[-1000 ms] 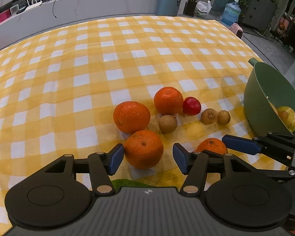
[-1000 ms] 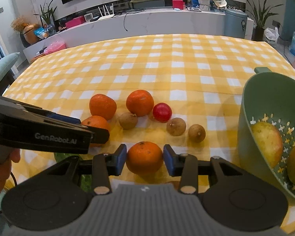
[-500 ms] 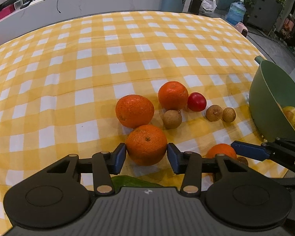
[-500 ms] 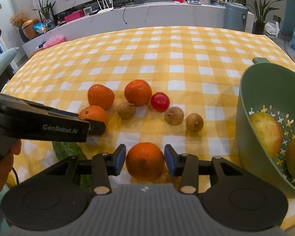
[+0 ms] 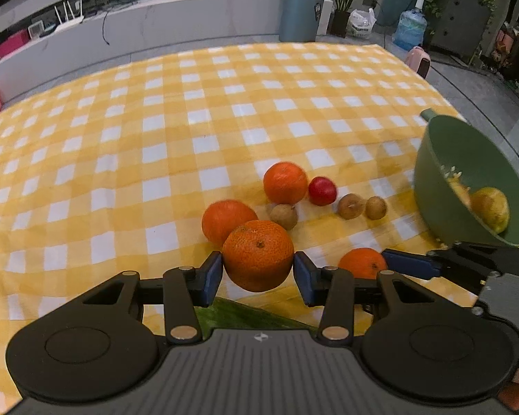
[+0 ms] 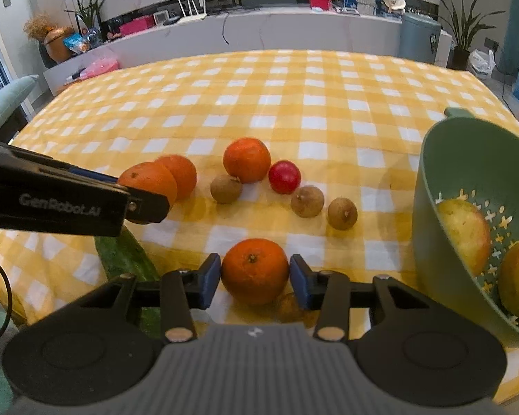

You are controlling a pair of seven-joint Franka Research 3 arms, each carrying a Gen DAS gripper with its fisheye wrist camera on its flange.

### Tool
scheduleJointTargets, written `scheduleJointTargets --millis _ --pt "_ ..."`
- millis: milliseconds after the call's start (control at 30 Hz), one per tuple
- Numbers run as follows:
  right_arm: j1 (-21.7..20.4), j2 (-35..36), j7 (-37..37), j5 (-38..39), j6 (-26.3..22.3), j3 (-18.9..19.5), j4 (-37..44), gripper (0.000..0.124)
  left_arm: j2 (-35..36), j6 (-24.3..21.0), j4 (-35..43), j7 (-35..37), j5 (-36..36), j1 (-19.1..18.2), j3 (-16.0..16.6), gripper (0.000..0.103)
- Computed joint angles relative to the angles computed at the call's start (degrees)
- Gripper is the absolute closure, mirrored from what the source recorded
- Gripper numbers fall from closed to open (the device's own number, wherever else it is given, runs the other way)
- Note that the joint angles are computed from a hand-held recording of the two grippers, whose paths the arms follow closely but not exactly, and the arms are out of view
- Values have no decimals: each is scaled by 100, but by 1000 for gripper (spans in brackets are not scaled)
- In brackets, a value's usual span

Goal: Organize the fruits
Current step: 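Grasp an orange with the left tool while the right tool grasps another orange, then carry both oranges over the green colander and release them inside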

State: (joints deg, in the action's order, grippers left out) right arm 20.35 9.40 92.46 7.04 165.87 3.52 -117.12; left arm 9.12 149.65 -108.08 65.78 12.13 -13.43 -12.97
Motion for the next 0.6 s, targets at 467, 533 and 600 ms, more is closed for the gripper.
scheduleJointTargets --millis 467,533,600 --pt "-228 -951 -1309 1074 722 166 -805 83 -415 110 1 -94 -34 -210 -129 53" --pt "-259 -1107 -1435 1160 754 124 -919 83 -388 125 51 -129 -42 -243 -140 53" --pt "-284 -1251 -1615 1296 770 72 -1014 83 -355 136 121 -136 -60 -280 -162 53"
